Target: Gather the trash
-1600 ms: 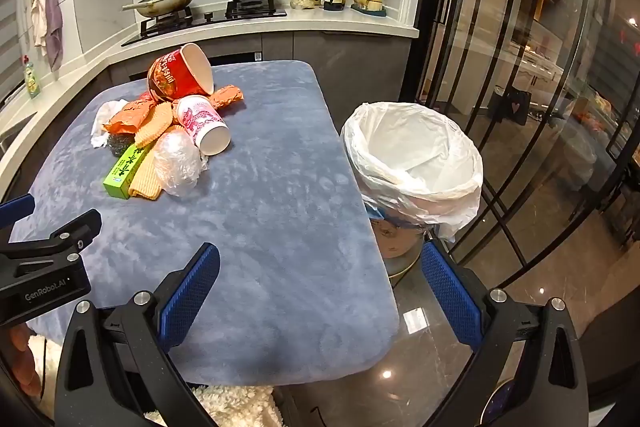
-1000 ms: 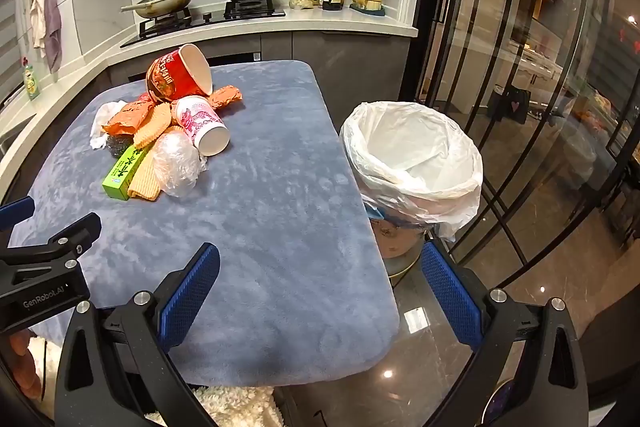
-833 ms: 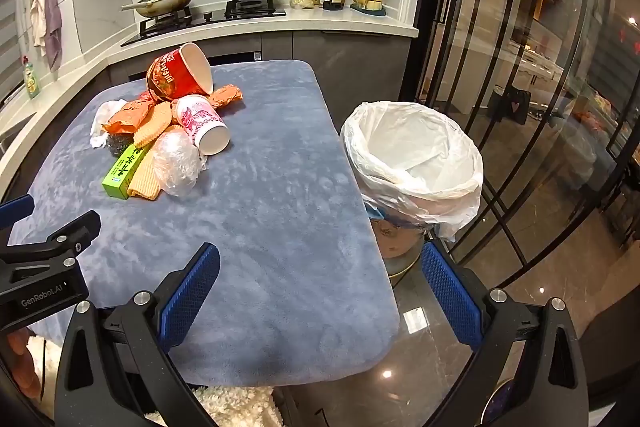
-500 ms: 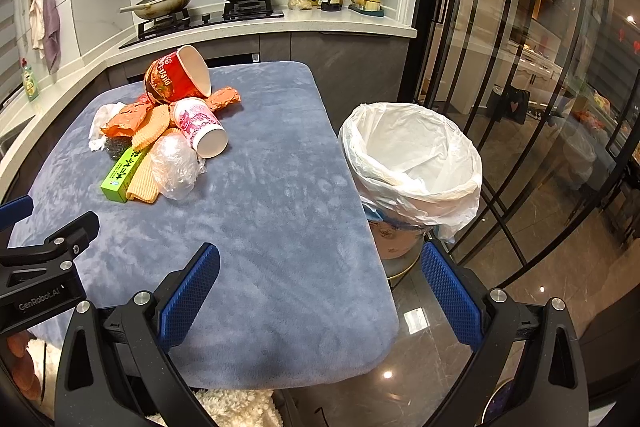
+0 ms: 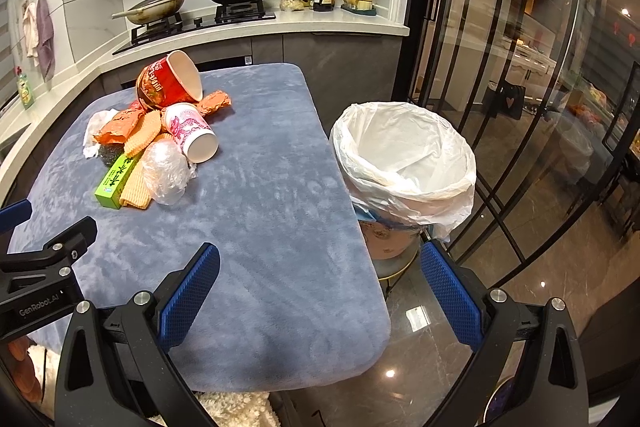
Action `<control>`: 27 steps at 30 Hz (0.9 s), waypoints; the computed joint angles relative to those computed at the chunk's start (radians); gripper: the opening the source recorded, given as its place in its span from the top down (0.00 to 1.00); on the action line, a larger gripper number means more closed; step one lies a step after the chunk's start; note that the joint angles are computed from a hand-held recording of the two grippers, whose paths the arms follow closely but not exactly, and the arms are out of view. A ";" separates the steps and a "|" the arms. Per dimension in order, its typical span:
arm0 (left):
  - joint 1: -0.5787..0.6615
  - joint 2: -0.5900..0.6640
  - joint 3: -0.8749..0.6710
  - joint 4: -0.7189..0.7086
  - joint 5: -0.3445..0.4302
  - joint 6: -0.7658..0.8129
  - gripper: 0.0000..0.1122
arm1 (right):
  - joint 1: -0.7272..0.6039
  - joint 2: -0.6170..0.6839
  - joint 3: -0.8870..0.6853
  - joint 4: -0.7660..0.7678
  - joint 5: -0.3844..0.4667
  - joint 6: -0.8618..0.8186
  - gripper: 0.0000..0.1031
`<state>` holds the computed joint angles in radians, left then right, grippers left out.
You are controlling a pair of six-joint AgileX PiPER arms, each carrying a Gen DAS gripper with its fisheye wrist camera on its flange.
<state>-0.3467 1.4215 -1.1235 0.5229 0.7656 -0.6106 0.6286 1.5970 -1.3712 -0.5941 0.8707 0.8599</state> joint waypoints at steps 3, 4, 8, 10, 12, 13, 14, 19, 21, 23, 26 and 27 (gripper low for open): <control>-0.001 -0.001 0.003 0.003 -0.002 -0.004 0.14 | -0.003 -0.001 0.002 0.001 -0.002 0.002 0.07; -0.001 -0.001 0.003 0.003 -0.002 -0.004 0.14 | -0.007 -0.002 0.004 0.003 -0.004 0.001 0.07; -0.001 0.000 0.001 0.002 -0.002 -0.003 0.14 | -0.009 0.001 0.005 0.003 -0.006 0.009 0.07; -0.001 0.000 0.000 0.003 -0.002 -0.004 0.14 | -0.009 0.000 0.006 0.004 -0.008 0.010 0.07; -0.001 0.001 -0.002 0.001 0.000 -0.001 0.14 | -0.010 0.001 0.005 0.006 -0.008 0.007 0.07; -0.002 0.001 -0.002 0.003 0.001 -0.005 0.14 | -0.010 0.000 0.006 0.005 -0.008 0.007 0.07; -0.002 0.002 -0.002 0.003 0.001 -0.005 0.14 | -0.010 0.000 0.006 0.005 -0.008 0.007 0.07; -0.004 0.001 -0.001 0.005 0.000 -0.005 0.14 | -0.014 0.000 0.006 0.011 -0.011 0.001 0.07; -0.004 0.001 -0.001 0.005 0.000 -0.005 0.14 | -0.014 0.001 0.005 0.009 -0.009 0.002 0.07; -0.006 0.004 -0.004 0.008 0.002 -0.007 0.14 | -0.015 0.004 0.004 0.009 -0.007 0.005 0.07; -0.007 0.006 -0.005 0.008 0.003 -0.009 0.14 | -0.016 0.003 0.005 0.010 -0.010 0.013 0.07; -0.007 0.005 -0.005 0.007 0.004 -0.007 0.14 | -0.018 0.002 0.008 0.010 -0.013 0.013 0.07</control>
<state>-0.3537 1.4268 -1.1290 0.5302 0.7695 -0.6176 0.6104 1.5993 -1.3637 -0.5844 0.8580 0.8733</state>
